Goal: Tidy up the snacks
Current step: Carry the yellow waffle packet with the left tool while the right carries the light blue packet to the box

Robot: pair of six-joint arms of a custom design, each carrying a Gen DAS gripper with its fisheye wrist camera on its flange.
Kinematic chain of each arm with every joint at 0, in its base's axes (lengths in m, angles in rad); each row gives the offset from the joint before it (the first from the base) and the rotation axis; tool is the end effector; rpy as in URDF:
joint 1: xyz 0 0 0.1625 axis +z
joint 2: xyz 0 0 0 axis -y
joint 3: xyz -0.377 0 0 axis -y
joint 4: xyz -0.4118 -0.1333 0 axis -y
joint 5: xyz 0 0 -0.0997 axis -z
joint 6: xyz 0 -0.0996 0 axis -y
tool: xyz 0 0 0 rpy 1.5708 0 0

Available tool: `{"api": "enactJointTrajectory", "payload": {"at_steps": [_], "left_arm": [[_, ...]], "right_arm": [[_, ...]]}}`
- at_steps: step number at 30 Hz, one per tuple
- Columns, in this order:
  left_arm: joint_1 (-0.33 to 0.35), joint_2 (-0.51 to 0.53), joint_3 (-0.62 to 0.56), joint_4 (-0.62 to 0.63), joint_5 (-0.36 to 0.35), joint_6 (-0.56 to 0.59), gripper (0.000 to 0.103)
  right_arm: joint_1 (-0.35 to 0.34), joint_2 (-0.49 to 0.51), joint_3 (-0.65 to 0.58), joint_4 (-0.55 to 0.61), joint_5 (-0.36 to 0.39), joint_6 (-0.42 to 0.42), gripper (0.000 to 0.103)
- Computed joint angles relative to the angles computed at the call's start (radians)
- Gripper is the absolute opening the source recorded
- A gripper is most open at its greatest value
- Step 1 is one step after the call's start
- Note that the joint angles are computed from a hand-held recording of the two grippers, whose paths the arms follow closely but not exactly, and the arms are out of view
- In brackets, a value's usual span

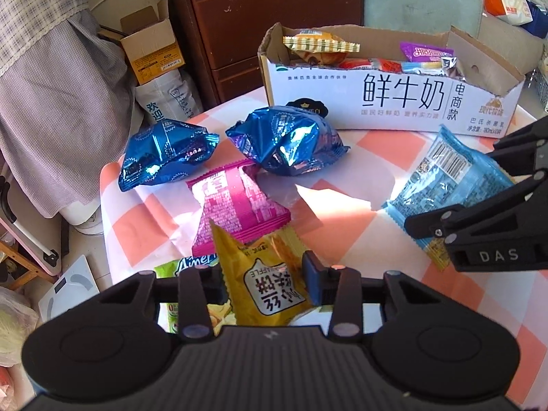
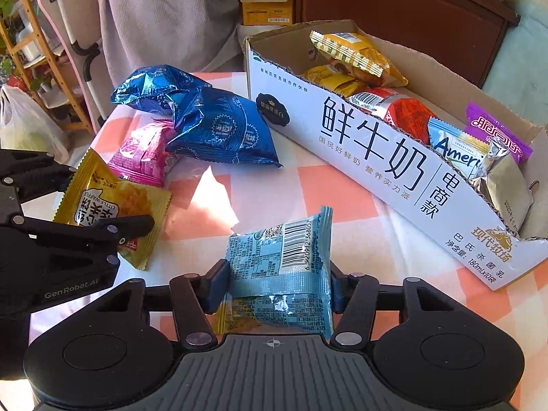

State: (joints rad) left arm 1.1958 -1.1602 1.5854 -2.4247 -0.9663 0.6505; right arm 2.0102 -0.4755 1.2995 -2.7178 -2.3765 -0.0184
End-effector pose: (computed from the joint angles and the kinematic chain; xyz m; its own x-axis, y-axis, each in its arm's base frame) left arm -0.0615 -0.6747 0.3052 -0.4764 0.5774 -0.6631 0.7811 0.6241 -0.0178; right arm 0.3667 -0.6357 -0.0009 -0.7167 -0.1032 0.6897 -0.4167 0.8564 -0.3048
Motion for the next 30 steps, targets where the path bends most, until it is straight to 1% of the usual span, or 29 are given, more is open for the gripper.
{"api": "enactJointTrajectory", "payload": {"at_steps": [1,2,3,4,8,11,14,18,22,26,30], "left_arm": [[0.000,0.001,-0.003,0.004,-0.002,-0.005,0.033],[0.001,0.001,-0.007,0.008,-0.003,-0.011,0.030],[0.001,0.001,-0.009,0.011,-0.003,-0.014,0.029],[0.002,0.000,-0.013,0.017,-0.007,-0.022,0.026],[0.011,0.001,-0.041,0.067,-0.039,-0.077,0.018],[0.018,-0.002,-0.057,0.101,-0.063,-0.110,0.014],[0.021,-0.005,-0.063,0.112,-0.075,-0.120,0.012],[0.024,-0.010,-0.066,0.116,-0.087,-0.124,0.011],[0.031,-0.014,-0.077,0.142,-0.118,-0.141,0.011],[0.025,-0.025,-0.061,0.103,-0.131,-0.120,0.010],[0.017,-0.026,-0.064,0.099,-0.141,-0.138,0.010]], "right_arm": [[-0.001,-0.004,0.001,0.010,0.009,0.007,0.024],[-0.002,-0.008,0.002,0.019,0.017,0.014,0.021],[-0.001,-0.008,0.002,0.019,0.016,0.011,0.018],[0.000,-0.006,0.003,0.016,0.014,0.003,0.017],[-0.003,-0.016,0.012,0.017,0.031,0.018,0.015],[-0.001,-0.019,0.016,0.005,0.028,0.019,0.014],[0.000,-0.024,0.019,-0.004,0.031,0.025,0.014],[0.003,-0.028,0.023,-0.015,0.032,0.024,0.014],[0.004,-0.028,0.024,-0.019,0.029,0.024,0.014],[0.006,-0.031,0.028,-0.033,0.027,0.022,0.014],[0.006,-0.039,0.033,-0.045,0.034,0.023,0.014]]}}
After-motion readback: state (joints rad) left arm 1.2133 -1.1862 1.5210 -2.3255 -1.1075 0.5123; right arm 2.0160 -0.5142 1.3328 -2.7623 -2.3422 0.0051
